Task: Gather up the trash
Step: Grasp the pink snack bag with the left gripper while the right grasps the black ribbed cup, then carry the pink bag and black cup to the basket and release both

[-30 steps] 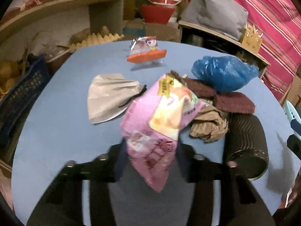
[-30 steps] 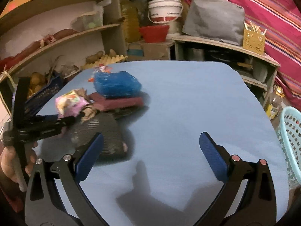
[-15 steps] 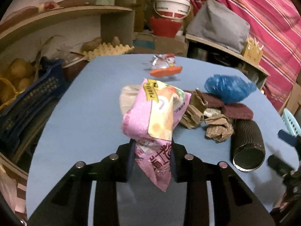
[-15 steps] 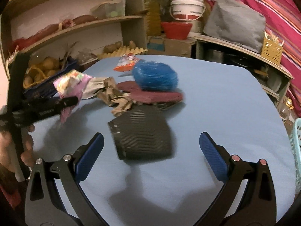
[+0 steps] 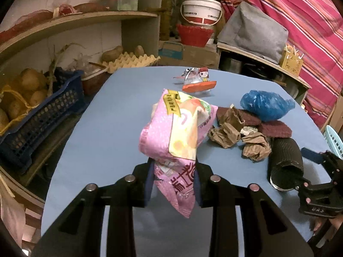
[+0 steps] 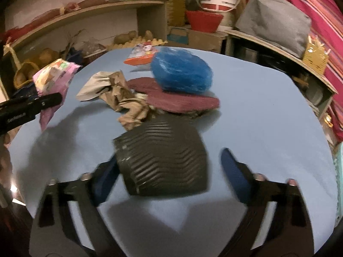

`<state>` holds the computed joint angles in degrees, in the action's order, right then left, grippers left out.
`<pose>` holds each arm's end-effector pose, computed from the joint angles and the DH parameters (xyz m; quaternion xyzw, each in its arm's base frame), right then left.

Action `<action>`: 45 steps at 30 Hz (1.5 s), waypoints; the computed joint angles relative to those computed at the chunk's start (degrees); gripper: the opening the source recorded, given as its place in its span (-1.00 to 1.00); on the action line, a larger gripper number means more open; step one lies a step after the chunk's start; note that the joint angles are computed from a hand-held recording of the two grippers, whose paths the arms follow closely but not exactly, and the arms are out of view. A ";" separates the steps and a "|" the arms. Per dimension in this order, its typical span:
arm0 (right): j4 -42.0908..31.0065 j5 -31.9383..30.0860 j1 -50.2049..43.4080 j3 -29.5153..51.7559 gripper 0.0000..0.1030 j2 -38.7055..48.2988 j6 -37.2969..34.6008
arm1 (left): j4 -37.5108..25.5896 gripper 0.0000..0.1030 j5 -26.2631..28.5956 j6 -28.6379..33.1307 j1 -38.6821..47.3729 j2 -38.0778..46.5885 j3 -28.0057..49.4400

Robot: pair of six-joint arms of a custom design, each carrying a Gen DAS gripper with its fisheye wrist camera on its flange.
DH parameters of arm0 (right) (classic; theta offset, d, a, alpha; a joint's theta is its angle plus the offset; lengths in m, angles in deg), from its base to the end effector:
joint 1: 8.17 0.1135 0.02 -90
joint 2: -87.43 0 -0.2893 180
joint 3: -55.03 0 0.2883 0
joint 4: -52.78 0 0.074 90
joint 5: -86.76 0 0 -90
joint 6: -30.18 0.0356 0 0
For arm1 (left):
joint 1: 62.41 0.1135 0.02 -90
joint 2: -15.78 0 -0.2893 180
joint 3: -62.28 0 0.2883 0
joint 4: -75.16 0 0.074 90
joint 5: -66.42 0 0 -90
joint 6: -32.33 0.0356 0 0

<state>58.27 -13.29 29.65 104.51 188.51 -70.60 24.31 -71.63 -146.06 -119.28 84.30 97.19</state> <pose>0.2571 0.2074 0.0929 -0.4101 0.8286 0.1660 0.3430 0.1116 -0.1225 0.1258 -0.2667 0.8727 0.0793 0.4013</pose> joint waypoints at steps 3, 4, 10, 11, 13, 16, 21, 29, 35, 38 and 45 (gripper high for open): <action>0.45 0.13 0.32 -0.71 0.45 -0.64 -2.07 | 0.30 -0.40 -0.14 0.11 0.02 0.47 0.39; 0.54 -0.97 -0.15 -1.19 0.45 -1.07 -2.89 | 0.76 -0.40 -0.06 0.56 0.22 0.97 0.72; 0.08 -4.55 -4.71 -4.19 0.44 -7.36 -4.77 | 0.94 -0.40 -1.44 1.62 -0.81 3.92 3.63; -0.33 -5.64 -6.32 -4.44 0.44 -8.47 -5.27 | 0.92 -0.40 -1.75 1.79 -1.00 4.56 4.37; -1.99 -8.51 -9.88 -4.13 0.44 -9.71 -5.87 | 0.70 -0.40 -2.42 2.15 -1.47 6.26 6.46; -4.73 -11.26 -14.57 -2.82 0.44 -10.19 -6.30 | 1.96 -0.40 -3.24 3.79 -1.79 8.29 9.07; -7.70 -16.03 -23.45 -1.13 0.44 -11.03 -7.69 | 1.98 -0.40 -5.09 6.90 -2.36 15.12 16.73; -13.02 -23.48 -39.79 5.90 0.44 -10.21 -12.18 | 8.65 -0.40 -4.00 17.36 0.32 24.04 27.12; -13.77 -25.25 -49.67 13.37 0.44 -4.91 -14.57 | 13.07 -0.40 -2.33 23.88 1.60 32.80 37.33; -12.63 -25.51 -53.87 15.25 0.44 -1.54 -15.10 | 15.14 -0.40 -0.92 27.16 1.71 38.54 43.97; -11.07 -26.12 -61.95 22.52 0.44 8.22 -12.90 | 16.40 -0.40 2.85 35.33 1.48 53.40 63.20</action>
<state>47.20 -39.40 -32.30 127.03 196.73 -83.50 40.70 -68.78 -110.73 -117.79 137.70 160.39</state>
